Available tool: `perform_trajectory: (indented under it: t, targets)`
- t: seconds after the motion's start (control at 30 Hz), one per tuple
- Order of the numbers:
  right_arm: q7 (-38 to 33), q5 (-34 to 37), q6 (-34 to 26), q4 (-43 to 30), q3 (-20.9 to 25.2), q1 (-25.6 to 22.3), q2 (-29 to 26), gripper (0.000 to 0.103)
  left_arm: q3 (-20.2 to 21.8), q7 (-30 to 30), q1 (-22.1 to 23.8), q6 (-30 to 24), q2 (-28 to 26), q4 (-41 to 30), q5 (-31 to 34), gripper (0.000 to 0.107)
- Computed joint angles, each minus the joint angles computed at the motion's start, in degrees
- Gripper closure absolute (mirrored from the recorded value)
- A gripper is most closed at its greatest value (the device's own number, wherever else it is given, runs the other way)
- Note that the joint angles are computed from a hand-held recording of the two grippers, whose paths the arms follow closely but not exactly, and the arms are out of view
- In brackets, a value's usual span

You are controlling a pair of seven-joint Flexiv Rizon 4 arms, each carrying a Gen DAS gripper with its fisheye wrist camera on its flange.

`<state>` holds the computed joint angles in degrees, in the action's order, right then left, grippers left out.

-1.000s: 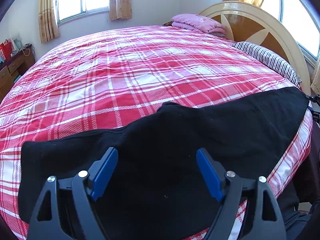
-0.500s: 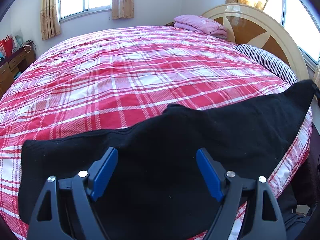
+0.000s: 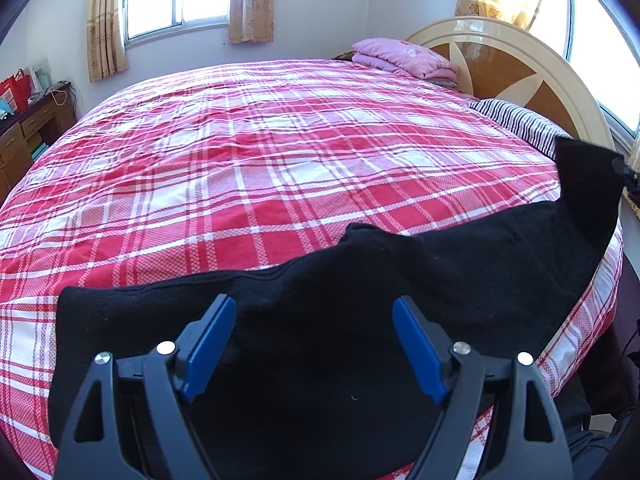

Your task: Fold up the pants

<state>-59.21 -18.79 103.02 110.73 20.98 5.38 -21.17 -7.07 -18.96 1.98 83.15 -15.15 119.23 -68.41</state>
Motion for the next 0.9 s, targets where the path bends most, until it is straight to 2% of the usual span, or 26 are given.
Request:
perform_trajectory:
  t: [0.17,0.23,0.37,0.47,0.6,0.67,0.7,0.8,0.83,0.9]
  targets:
    - [-2.11,-0.77,-4.74,-1.26,-3.67,6.37,-2.21,0.090,-0.08,0.25,-0.32,-0.60,0.49,0.28,-0.46,0.023]
    - [-2.51,-1.03,-6.55,-0.91,-9.04,12.19,-2.29,0.090,0.18,-0.45,-0.43,-2.68,0.87,0.41,-0.25,0.023]
    - [-3.61,-1.62,-9.23,-0.82,-14.71,17.87,-3.05,0.090,0.71,-1.36,-1.36,-5.01,1.22,0.52,0.47,0.023]
    - [-4.60,-2.74,-13.20,-0.96,-16.20,19.55,-3.34,0.089,0.58,-1.93,-2.38,-6.07,1.19,0.18,2.18,0.023]
    - [-8.59,-0.51,-23.56,-3.94,-10.97,16.26,-4.35,0.086,0.26,-4.26,-3.32,-10.79,0.80,-1.93,5.89,0.023]
    - [-12.57,2.33,-24.95,-4.21,-7.82,13.87,-3.83,0.080,-0.30,-4.51,-3.96,-11.99,0.32,-3.15,7.21,0.023]
    - [-15.11,4.33,-25.76,-4.31,-5.88,12.24,-3.03,0.074,-0.77,-4.56,-4.35,-12.82,-0.17,-4.14,7.97,0.023]
    - [-21.84,10.61,-24.59,-3.83,-2.24,8.63,-0.66,0.066,-1.78,-6.62,-5.41,-15.08,-2.42,-7.39,10.73,0.023]
    - [-22.05,10.80,-24.23,-3.28,-3.21,9.02,0.20,0.064,-2.06,-8.14,-5.76,-16.25,-3.53,-8.84,12.22,0.023]
    - [-18.40,7.47,-22.40,-0.90,-9.40,12.46,2.32,0.064,-2.23,-12.06,-6.05,-18.98,-5.50,-11.51,15.35,0.024]
